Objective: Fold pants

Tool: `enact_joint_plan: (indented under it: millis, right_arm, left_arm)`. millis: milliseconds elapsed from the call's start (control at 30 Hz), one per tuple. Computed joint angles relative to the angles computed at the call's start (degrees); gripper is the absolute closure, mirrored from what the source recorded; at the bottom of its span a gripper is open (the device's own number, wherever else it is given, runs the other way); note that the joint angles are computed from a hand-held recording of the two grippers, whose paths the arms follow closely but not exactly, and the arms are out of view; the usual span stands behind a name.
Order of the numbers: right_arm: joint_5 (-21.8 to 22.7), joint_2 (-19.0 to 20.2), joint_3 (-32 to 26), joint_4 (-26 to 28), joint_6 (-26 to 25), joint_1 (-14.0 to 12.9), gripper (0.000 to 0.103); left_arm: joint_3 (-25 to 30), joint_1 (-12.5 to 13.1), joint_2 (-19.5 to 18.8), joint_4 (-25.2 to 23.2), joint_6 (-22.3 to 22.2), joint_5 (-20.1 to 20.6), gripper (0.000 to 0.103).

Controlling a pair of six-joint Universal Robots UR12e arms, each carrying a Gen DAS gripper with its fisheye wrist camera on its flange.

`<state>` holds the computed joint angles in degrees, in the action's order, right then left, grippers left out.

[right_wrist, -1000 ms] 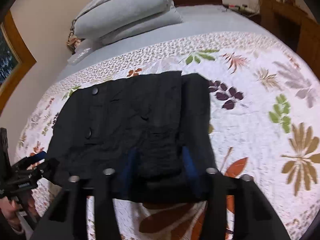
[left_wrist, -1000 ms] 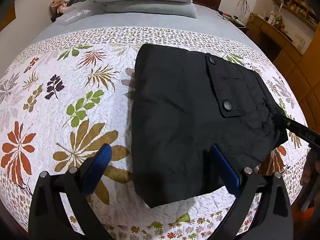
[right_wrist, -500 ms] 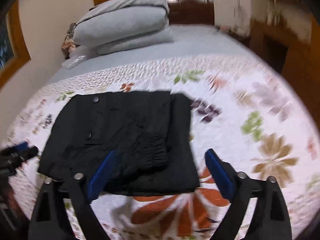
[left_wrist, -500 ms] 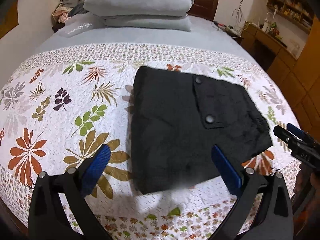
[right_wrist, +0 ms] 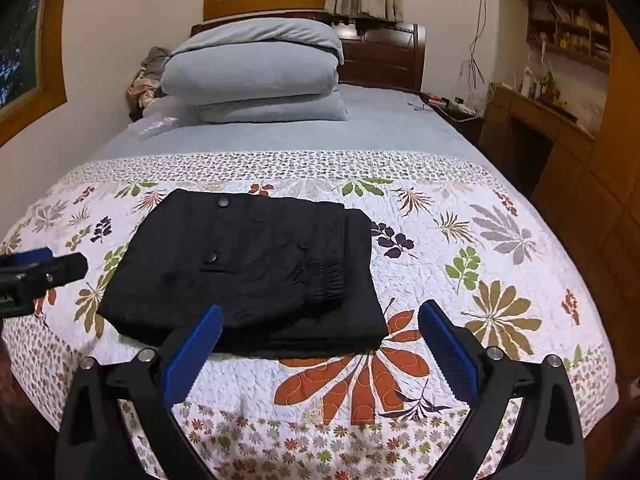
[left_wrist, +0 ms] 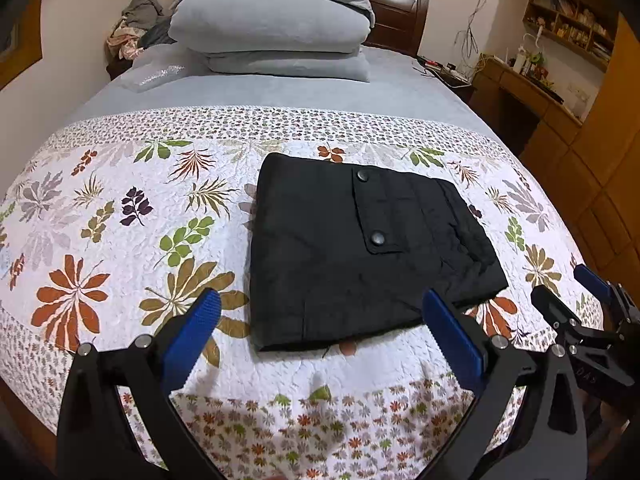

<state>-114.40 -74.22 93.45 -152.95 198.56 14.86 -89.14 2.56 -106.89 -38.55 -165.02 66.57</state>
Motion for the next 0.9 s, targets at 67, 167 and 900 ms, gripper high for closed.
enact_joint_plan:
  millis: [67,167,900]
  right_arm:
    - [-0.36,-0.25,0.18,-0.51,-0.47,0.26,0.004]
    - [-1.24,-0.36,0.21,-0.24,-0.59,0.57,0.004]
    - [-3.53,-1.59,-0.27,0.73,3.93,1.59,0.004]
  left_arm:
    - [-0.32,-0.05,0.40,0.45,0.33,0.28,0.003]
    - [-0.96,-0.13,1.06,1.25,0.68,0.83,0.003]
    - [-4.20,1.20,3.97,5.61,0.11,1.31,0.003]
